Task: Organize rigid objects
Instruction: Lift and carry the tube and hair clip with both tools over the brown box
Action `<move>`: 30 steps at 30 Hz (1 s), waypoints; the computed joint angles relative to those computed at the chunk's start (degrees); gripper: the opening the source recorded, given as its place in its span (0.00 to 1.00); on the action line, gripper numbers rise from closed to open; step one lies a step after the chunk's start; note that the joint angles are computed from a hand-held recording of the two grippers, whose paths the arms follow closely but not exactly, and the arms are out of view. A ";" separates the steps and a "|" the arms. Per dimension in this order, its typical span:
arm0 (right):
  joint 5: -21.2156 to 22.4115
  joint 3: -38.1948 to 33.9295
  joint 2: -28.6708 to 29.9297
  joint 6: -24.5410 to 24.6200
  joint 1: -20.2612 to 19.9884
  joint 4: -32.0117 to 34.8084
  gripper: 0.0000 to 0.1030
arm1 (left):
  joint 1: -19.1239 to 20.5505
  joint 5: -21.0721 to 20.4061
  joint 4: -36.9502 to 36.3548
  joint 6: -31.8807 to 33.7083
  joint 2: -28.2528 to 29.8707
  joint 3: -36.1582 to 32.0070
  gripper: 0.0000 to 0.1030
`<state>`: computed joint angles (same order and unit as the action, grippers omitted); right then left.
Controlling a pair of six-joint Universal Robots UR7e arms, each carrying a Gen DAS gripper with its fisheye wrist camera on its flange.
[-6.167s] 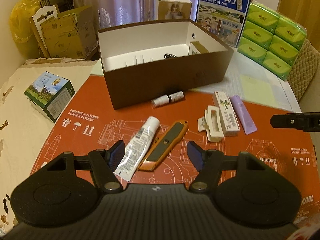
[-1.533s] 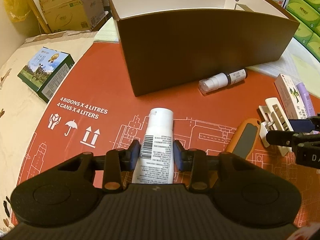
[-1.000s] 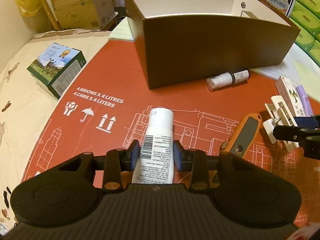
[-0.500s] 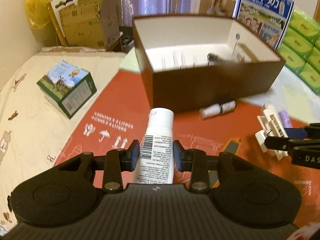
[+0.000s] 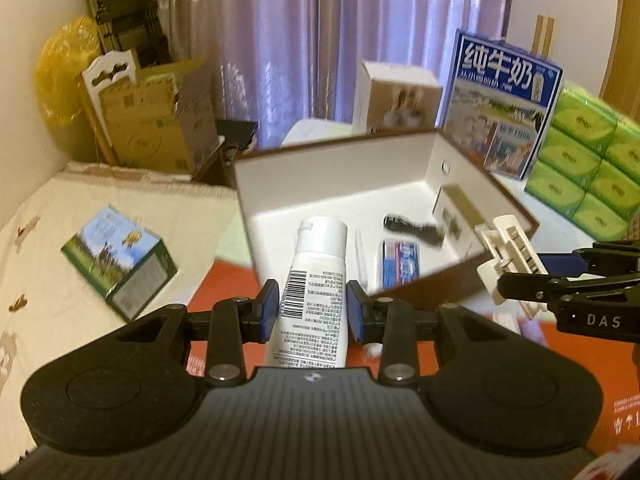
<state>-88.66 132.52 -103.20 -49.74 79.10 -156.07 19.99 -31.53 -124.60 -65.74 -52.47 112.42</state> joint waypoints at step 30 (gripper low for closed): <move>-7.85 -22.18 27.31 3.61 3.04 -5.27 0.38 | 17.16 -3.79 -17.51 31.25 21.65 -28.25 0.31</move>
